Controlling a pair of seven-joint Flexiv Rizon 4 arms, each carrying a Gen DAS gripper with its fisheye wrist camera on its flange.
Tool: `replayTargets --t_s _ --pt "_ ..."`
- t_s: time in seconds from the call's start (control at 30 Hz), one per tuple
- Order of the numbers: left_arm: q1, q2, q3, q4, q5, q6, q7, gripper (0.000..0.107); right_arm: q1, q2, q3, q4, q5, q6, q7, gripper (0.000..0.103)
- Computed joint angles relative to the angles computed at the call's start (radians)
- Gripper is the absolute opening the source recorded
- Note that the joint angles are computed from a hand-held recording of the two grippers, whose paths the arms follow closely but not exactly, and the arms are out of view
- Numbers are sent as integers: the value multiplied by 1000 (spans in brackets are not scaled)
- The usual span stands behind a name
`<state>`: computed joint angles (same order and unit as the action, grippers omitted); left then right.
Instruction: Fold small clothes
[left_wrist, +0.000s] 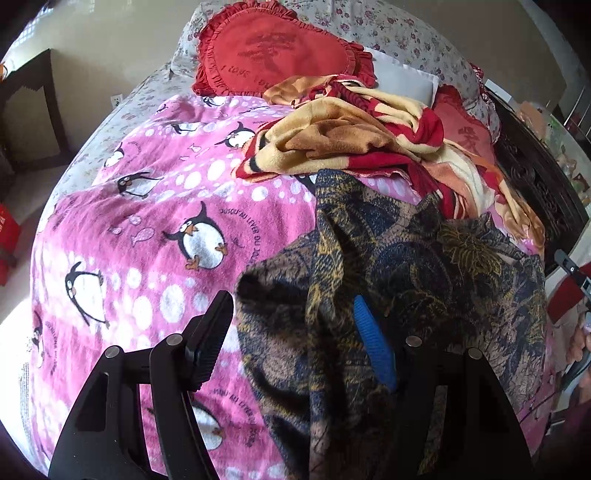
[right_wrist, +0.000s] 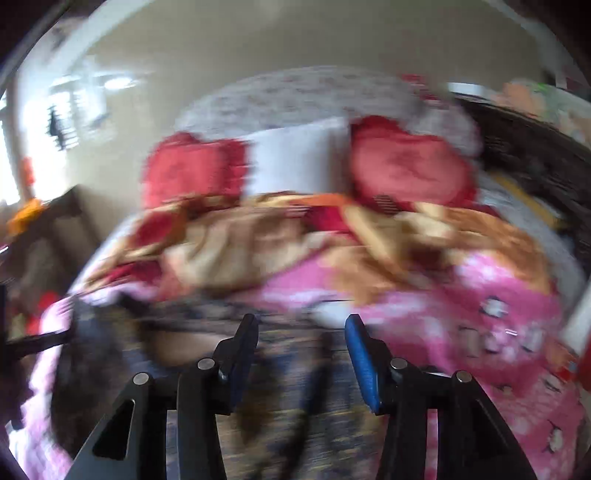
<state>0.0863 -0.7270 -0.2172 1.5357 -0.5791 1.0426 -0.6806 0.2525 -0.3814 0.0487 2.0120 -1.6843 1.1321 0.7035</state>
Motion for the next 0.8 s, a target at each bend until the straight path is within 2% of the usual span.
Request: replayTargets --t_s 0.03,0.07,0.1,0.17,0.23,0.27,0.33,0.37,0.4,0.43,0.57,0.67,0.73,0.8 --pt "10 14 -10 27 -7 12 22 68 -18 -33 27 -40 -2 31 -64 47" --pt "21 30 -19 56 -16 20 44 68 -8 -62 40 -73 60 33 -178 47" --pt "27 45 -22 81 -20 22 62 68 28 -82 20 -94 125 33 -277 47" --pt "41 75 -28 129 -32 19 109 68 77 -143 21 -149 339 8 -583 47" --pt "45 97 -22 167 -41 19 140 68 58 -201 86 -196 573 -1 -836 47" --pt "44 104 -14 179 -41 13 149 68 48 -225 121 -216 672 -26 -920 47" --pt "37 109 7 188 -35 -6 148 68 67 -240 101 -220 704 -25 -941 44" --pt "35 109 15 190 -33 -10 146 68 85 -236 74 -214 691 -13 -929 23" --pt "34 108 19 193 -35 -9 146 68 111 -224 41 -204 667 0 -894 7" --pt "34 107 21 194 -39 -9 145 68 139 -210 3 -191 638 4 -852 2" --pt "36 105 26 191 -53 -22 125 68 214 -174 -106 -159 564 22 -747 2" --pt "44 117 19 206 -77 -21 132 68 229 -186 -124 -182 592 -38 -734 2" --pt "50 130 10 226 -101 -14 147 68 218 -214 -132 -198 605 -5 -709 2" --pt "53 143 10 241 -115 -30 156 68 206 -239 -102 -221 690 -11 -763 2"
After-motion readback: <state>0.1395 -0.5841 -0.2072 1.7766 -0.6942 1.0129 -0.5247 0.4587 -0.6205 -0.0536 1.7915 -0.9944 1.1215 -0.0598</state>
